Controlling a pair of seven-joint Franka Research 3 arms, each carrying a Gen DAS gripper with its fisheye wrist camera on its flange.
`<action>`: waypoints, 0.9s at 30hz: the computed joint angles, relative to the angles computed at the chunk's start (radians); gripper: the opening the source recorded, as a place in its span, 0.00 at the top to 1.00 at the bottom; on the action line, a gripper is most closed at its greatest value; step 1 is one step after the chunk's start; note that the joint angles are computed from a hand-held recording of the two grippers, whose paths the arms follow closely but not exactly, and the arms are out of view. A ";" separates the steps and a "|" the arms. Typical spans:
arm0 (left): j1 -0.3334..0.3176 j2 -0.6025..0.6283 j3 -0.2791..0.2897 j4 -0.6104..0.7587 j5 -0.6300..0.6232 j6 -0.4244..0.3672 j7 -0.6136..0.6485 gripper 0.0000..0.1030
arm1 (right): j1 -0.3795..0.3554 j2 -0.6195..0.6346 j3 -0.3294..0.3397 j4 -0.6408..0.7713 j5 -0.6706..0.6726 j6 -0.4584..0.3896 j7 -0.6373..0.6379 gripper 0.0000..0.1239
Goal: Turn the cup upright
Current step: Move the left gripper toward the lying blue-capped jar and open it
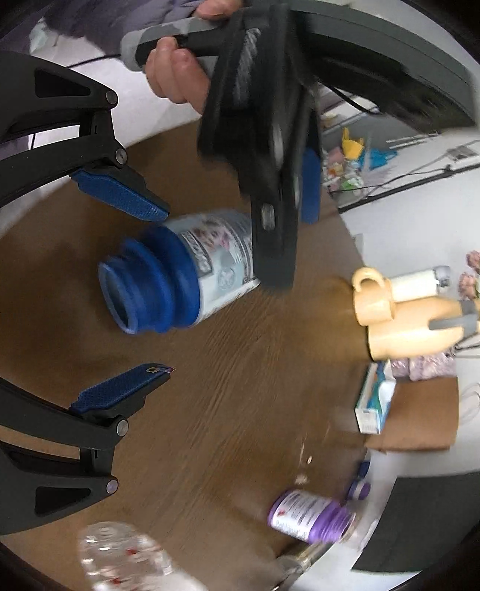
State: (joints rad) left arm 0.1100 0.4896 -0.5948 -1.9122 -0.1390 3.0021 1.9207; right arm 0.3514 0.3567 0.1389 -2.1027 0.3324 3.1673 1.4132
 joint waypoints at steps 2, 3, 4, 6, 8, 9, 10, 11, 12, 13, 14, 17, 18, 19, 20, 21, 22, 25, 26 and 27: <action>-0.056 0.036 0.059 0.065 0.033 -0.052 -0.028 0.24 | -0.018 0.013 0.000 0.032 0.027 -0.013 -0.044 0.32; -0.045 0.057 0.046 0.082 0.020 -0.049 -0.017 0.28 | -0.075 0.024 0.053 0.056 0.102 -0.025 -0.130 0.32; -0.042 0.077 0.043 0.105 0.013 -0.050 -0.016 0.31 | -0.134 0.034 0.100 0.075 0.107 -0.036 -0.156 0.32; -0.075 0.095 0.083 0.140 0.026 -0.044 -0.045 0.37 | -0.155 0.050 0.091 0.110 0.039 -0.054 -0.117 0.32; -0.112 0.115 0.129 0.185 0.043 -0.061 -0.098 0.40 | -0.089 0.066 -0.005 0.151 0.013 -0.054 -0.089 0.32; -0.112 0.128 0.129 0.208 0.045 -0.079 -0.106 0.42 | -0.077 0.076 -0.028 0.171 0.006 -0.058 -0.081 0.32; -0.109 0.138 0.125 0.221 0.046 -0.085 -0.105 0.43 | -0.066 0.090 -0.052 0.199 -0.001 -0.070 -0.067 0.32; -0.112 0.145 0.128 0.229 0.052 -0.083 -0.105 0.43 | -0.058 0.101 -0.068 0.220 -0.008 -0.081 -0.056 0.32; -0.128 0.149 0.145 0.236 0.064 -0.075 -0.116 0.43 | -0.057 0.117 -0.076 0.246 -0.015 -0.091 -0.051 0.32; -0.140 0.154 0.157 0.243 0.075 -0.073 -0.130 0.43 | -0.046 0.134 -0.093 0.271 -0.028 -0.097 -0.043 0.32; -0.123 0.165 0.135 0.254 0.071 -0.079 -0.116 0.43 | -0.023 0.149 -0.123 0.292 -0.043 -0.098 -0.024 0.32; -0.056 0.202 0.052 0.305 0.007 -0.171 -0.081 0.36 | -0.079 0.181 -0.062 0.333 -0.034 -0.125 -0.049 0.32; -0.025 0.214 0.014 0.315 -0.036 -0.197 -0.058 0.35 | -0.117 0.189 -0.018 0.344 -0.009 -0.134 -0.071 0.32; -0.004 0.219 -0.013 0.317 -0.076 -0.209 -0.036 0.34 | -0.143 0.197 0.011 0.355 0.012 -0.143 -0.089 0.32; 0.007 0.215 -0.027 0.308 -0.108 -0.208 -0.027 0.34 | -0.141 0.204 0.007 0.365 0.020 -0.145 -0.088 0.32; 0.005 0.211 -0.030 0.304 -0.132 -0.213 -0.017 0.35 | -0.126 0.210 -0.013 0.375 0.016 -0.148 -0.079 0.32; -0.025 0.195 0.002 0.294 -0.132 -0.207 -0.044 0.35 | -0.139 0.216 0.000 0.384 0.027 -0.155 -0.089 0.32; -0.029 0.200 -0.005 0.289 -0.182 -0.190 -0.023 0.34 | -0.175 0.222 0.023 0.405 0.079 -0.185 -0.089 0.32; -0.002 0.226 -0.039 0.320 -0.200 -0.258 -0.001 0.33 | -0.179 0.218 0.026 0.404 0.093 -0.183 -0.088 0.32; -0.003 0.234 -0.038 0.338 -0.213 -0.299 0.000 0.33 | -0.185 0.213 0.031 0.399 0.106 -0.175 -0.093 0.32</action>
